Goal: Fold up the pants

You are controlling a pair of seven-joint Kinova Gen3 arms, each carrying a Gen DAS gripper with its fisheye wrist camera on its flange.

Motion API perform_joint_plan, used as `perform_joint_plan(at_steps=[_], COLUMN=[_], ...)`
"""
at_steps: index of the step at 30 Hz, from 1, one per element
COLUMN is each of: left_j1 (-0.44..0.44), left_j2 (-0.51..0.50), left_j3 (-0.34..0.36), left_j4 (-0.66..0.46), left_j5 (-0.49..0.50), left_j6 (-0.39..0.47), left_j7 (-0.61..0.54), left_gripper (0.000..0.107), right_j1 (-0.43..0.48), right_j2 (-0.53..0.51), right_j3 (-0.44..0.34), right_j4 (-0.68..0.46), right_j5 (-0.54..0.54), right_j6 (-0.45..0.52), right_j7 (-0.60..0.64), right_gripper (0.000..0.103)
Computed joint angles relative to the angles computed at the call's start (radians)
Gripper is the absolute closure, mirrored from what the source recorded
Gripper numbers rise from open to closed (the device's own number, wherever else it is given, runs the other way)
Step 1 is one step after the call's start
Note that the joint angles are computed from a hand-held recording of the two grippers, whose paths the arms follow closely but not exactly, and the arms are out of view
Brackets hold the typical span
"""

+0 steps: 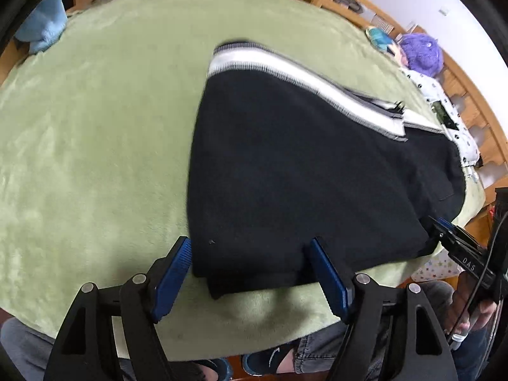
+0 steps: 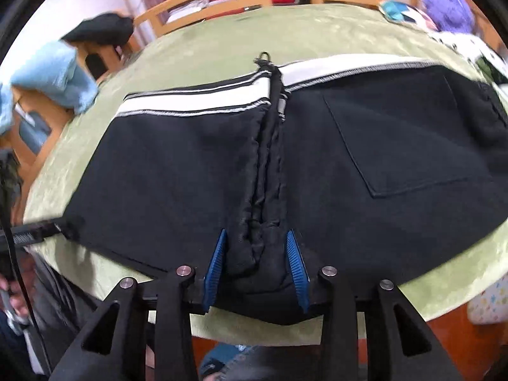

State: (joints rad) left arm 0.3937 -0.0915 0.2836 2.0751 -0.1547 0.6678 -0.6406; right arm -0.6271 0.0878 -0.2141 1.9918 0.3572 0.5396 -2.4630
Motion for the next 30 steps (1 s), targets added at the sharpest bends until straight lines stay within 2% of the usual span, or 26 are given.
perform_joint_plan(at_steps=[2,5,8,11,13,16,19,21,22,23,25,27,29,30], left_j1=[-0.002,-0.020,-0.034,-0.061,-0.058,-0.087,-0.112,-0.186,-0.232,-0.279,-0.321,-0.318,-0.366,-0.406], left_j2=[-0.030,-0.058,-0.062,-0.037,-0.021,0.029,0.089,0.132,0.155,0.166,0.175,0.181,0.192,0.202], left_j3=[-0.007,-0.003,-0.001,-0.008,-0.052,-0.057,-0.097,-0.065,-0.037,-0.003,0.023,0.011,0.041,0.077], left_j4=[0.007,0.021,0.044,0.032,0.032,0.008,-0.030,-0.044,-0.049,-0.041,-0.027,-0.022,-0.017,-0.016], left_j5=[0.009,0.012,0.022,0.036,0.082,0.083,0.125,0.189,0.225,0.263,0.323,0.376,0.457,0.498], left_j6=[-0.003,-0.009,-0.043,-0.079,-0.118,-0.152,-0.150,-0.165,-0.171,-0.185,-0.222,-0.248,-0.267,-0.280], left_j7=[-0.015,-0.016,-0.033,-0.053,-0.114,-0.133,-0.221,-0.303,-0.343,-0.384,-0.465,-0.547,-0.619,-0.650], left_gripper=[0.033,0.034,0.035,0.035,0.035,0.034,0.033,0.033,0.034,0.034,0.034,0.034,0.035,0.035], right_j1=[0.042,0.040,0.114,0.161,0.184,0.220,0.349,0.439,0.484,0.510,0.523,0.494,0.445,0.435], right_j2=[-0.041,-0.086,-0.095,-0.075,-0.088,-0.128,-0.167,-0.192,-0.197,-0.192,-0.167,-0.147,-0.126,-0.121], right_j3=[-0.024,0.029,0.037,0.040,0.046,0.040,-0.068,-0.111,-0.110,-0.095,-0.014,0.078,0.171,0.198], right_j4=[0.019,0.041,0.069,0.038,0.039,0.059,0.077,0.109,0.129,0.139,0.169,0.202,0.228,0.239], right_j5=[-0.005,0.017,-0.088,-0.173,-0.181,-0.129,-0.015,0.019,0.011,-0.012,-0.091,-0.173,-0.254,-0.295], right_j6=[-0.031,-0.042,-0.123,-0.080,-0.065,-0.033,0.040,0.052,0.042,0.034,-0.030,-0.111,-0.193,-0.233], right_j7=[0.003,-0.032,-0.006,0.090,0.115,0.076,-0.046,-0.118,-0.134,-0.133,-0.082,-0.031,0.012,0.051], right_gripper=[0.065,0.056,0.056,0.056,0.056,0.056,0.055,0.049,0.041,0.039,0.039,0.039,0.036,0.034])
